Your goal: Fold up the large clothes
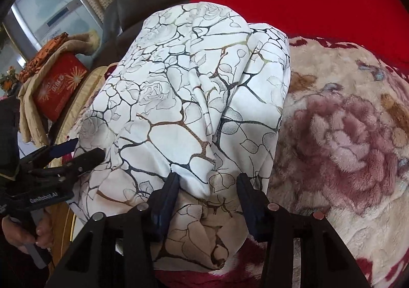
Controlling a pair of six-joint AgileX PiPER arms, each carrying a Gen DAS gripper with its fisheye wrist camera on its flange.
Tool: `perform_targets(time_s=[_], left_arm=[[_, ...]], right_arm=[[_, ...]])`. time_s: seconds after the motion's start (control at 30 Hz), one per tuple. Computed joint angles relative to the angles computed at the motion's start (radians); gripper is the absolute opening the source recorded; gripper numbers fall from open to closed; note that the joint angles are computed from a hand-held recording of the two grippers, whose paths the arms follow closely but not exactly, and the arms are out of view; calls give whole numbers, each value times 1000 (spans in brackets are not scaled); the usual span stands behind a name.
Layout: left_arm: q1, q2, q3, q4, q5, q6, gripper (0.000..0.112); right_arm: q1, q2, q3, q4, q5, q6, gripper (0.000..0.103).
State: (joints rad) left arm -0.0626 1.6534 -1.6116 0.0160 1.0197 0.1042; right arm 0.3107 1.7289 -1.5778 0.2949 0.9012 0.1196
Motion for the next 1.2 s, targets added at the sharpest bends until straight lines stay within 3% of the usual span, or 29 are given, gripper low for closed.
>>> perform_targets(time_s=[0.13,0.27,0.37,0.6,0.9,1.2], left_arm=[[33,30,-53,-66,65,-2,97],[54,25,-93,-92,119,-14,96],[53,-31,-68,-52,111,-49,96],[51,-206,-15,51,69,-94,96],[127,-307,-51,31,81,-44,96],[140,-361,-70,33,107,-30,96]], right_arm=[[1,-15,41,11,-35,-1,51],[-17,-24,-7,24,36,20,53],[-2,-56,-36,-18,72,48,53],[139,-161,-101,-288,143,199,58],[342,-202,-212,-609,240,330,61],[444,-208,-273,-741,291,362,61]])
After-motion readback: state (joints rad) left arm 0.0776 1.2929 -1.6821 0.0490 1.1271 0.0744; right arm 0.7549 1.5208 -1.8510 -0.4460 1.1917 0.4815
